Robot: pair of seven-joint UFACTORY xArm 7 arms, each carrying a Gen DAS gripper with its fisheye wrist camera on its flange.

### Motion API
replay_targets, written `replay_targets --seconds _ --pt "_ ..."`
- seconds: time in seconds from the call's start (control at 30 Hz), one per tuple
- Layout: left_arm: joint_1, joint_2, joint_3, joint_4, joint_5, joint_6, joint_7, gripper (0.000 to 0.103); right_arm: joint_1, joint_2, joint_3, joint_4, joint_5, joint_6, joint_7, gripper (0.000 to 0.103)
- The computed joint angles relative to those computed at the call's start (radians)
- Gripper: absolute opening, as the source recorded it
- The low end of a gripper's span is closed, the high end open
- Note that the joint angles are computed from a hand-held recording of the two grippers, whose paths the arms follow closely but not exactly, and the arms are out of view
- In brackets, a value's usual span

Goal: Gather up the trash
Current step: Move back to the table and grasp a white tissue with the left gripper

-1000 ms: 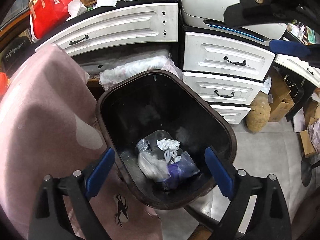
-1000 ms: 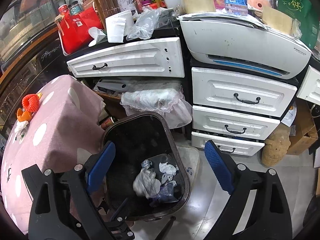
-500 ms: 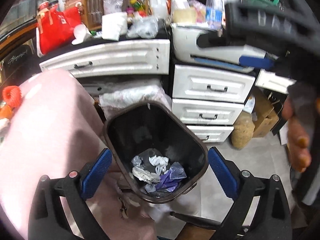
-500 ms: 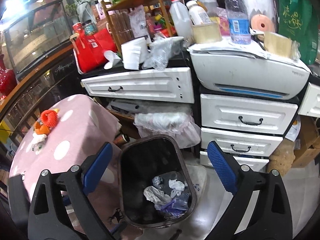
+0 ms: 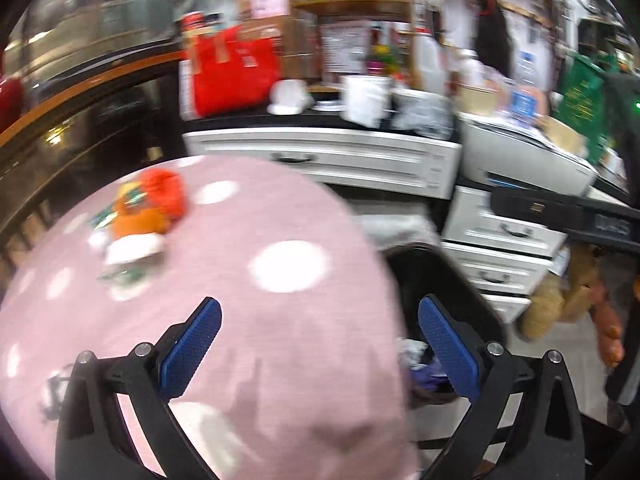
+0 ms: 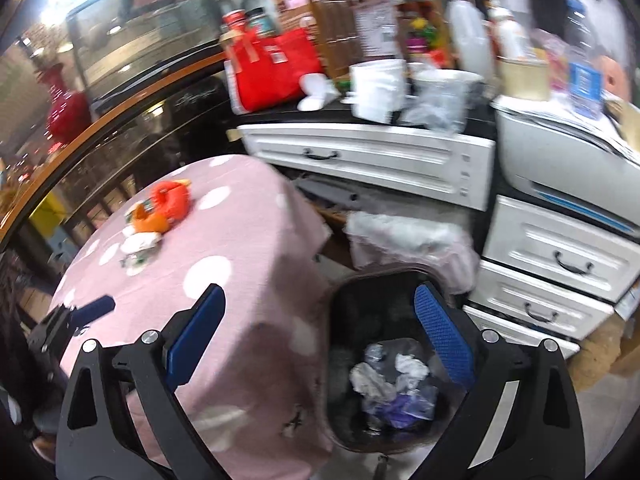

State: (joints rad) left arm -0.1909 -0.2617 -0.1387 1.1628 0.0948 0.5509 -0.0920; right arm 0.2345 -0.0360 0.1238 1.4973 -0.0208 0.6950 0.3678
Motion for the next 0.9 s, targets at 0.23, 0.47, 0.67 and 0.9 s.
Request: replay_targets --seconds 0.23,0.47,0.67,0.9 --pt "0.105 0.038 0.057 0.043 0.046 0.009 -0.053 0.097 0.064 0.14 0.032 0.161 -0.004 0.02 -0.042 0.094" --pt "0.161 0.195 0.121 0.22 -0.003 0.059 -0.016 0.089 0.121 0.247 0.034 0.283 0.005 0.064 -0.072 0.094" --pt "0.17 0.377 0.132 0.446 -0.061 0.162 0.055 0.075 0.143 0.294 0.023 0.334 0.006 0.101 -0.073 0.094" --pt "0.157 0.442 0.133 0.483 -0.017 0.183 0.07 0.038 0.145 0.326 0.014 0.368 0.012 0.138 -0.079 0.094"
